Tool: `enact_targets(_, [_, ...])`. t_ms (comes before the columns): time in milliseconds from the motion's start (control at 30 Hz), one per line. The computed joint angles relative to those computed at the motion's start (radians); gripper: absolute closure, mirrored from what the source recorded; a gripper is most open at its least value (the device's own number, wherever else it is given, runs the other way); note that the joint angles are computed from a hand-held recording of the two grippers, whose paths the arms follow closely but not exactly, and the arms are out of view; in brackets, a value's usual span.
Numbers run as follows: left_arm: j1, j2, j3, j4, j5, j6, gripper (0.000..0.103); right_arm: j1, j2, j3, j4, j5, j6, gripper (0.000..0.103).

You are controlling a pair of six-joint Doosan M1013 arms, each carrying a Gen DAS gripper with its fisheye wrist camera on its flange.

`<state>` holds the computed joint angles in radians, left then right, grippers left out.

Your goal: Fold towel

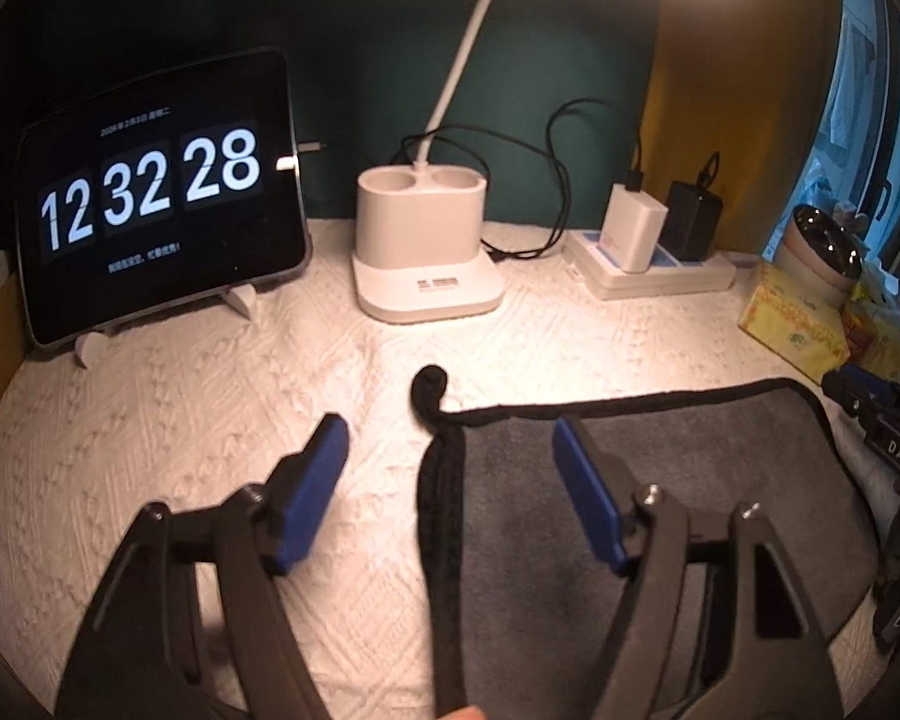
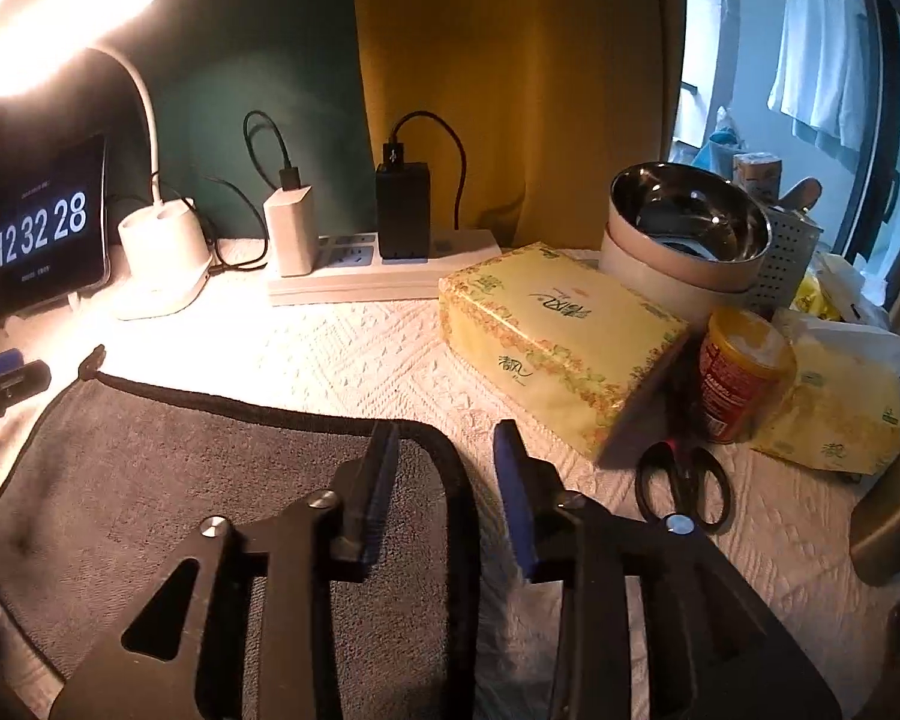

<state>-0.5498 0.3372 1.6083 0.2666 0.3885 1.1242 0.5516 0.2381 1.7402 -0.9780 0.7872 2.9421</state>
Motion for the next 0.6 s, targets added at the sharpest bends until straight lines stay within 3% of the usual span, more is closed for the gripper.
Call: enact_targets(600, [-0.016,-0.081,0.071,0.055,-0.033,-0.056,0.031,0.053,-0.046,0.022,-0.019,0.033,0.052,0.062])
